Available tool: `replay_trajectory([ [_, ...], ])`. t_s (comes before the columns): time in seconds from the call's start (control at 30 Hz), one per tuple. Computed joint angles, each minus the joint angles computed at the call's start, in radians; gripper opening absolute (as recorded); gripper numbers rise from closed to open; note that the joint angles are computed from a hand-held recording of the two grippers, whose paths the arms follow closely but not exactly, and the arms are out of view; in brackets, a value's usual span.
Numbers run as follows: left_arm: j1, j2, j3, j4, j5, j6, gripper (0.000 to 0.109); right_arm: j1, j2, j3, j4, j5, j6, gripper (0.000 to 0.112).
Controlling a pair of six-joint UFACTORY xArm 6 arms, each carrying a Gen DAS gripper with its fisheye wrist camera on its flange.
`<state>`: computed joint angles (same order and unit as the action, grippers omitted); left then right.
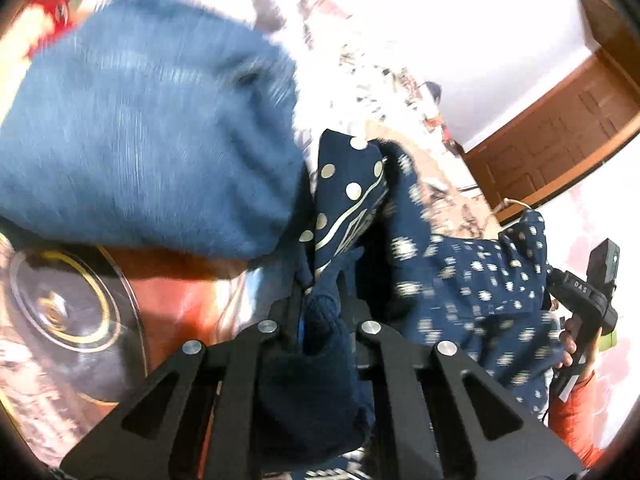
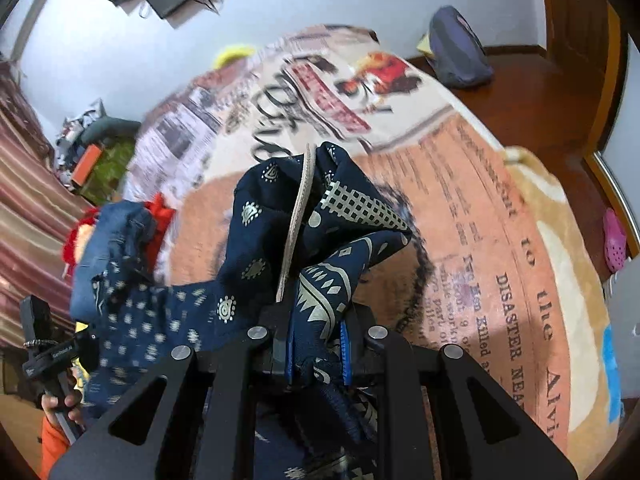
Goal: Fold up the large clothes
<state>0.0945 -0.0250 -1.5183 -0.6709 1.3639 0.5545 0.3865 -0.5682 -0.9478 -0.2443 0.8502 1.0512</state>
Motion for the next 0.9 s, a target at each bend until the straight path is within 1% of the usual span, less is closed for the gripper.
replay_trajectory([
  [0.13,-0.011,-0.07,-0.013,-0.008,-0.041,0.01,0.009,0.051,0.014,-0.076,-0.093,0.032,0.037,0.015],
  [0.27,-0.004,-0.038,-0.13,-0.035,-0.041,-0.013,0.009,0.079,0.037,-0.177,-0.171,0.057,0.048,0.014],
  [0.3,0.012,-0.024,-0.169,-0.049,-0.028,-0.006,0.008,0.078,0.049,-0.2,-0.177,0.059,0.039,0.014],
  [0.33,0.017,-0.031,-0.174,-0.054,-0.035,0.001,0.008,0.077,0.06,-0.227,-0.191,0.061,0.034,0.014],
  [0.4,0.01,0.008,-0.256,-0.07,-0.047,-0.011,0.008,0.068,0.09,-0.281,-0.205,0.061,0.008,0.014],
  [0.43,0.0,0.035,-0.3,-0.069,-0.055,-0.025,0.008,0.062,0.108,-0.304,-0.213,0.06,-0.005,0.014],
  [0.47,0.003,0.076,-0.369,-0.071,-0.041,-0.033,0.008,0.058,0.126,-0.325,-0.222,0.061,-0.012,0.014],
  [0.53,-0.034,0.131,-0.444,-0.026,-0.085,-0.057,0.008,0.036,0.175,-0.374,-0.22,0.057,-0.043,0.014],
  [0.57,-0.032,0.146,-0.469,-0.019,-0.081,-0.063,0.008,0.022,0.201,-0.395,-0.214,0.053,-0.058,0.014],
  [0.67,-0.074,0.29,-0.638,0.043,-0.092,-0.128,0.008,-0.021,0.288,-0.458,-0.191,0.039,-0.095,0.014],
  [0.7,-0.086,0.323,-0.671,0.069,-0.099,-0.147,0.008,-0.04,0.328,-0.481,-0.187,0.033,-0.107,0.014],
  [0.77,-0.114,0.444,-0.804,0.134,-0.085,-0.204,0.008,-0.068,0.378,-0.498,-0.172,0.02,-0.114,0.014],
  [0.83,-0.136,0.602,-0.994,0.2,-0.038,-0.268,0.008,-0.098,0.426,-0.511,-0.142,0.011,-0.132,0.014],
  [0.9,-0.157,0.723,-1.133,0.272,-0.014,-0.308,0.009,-0.13,0.493,-0.525,-0.122,0.006,-0.156,0.014],
])
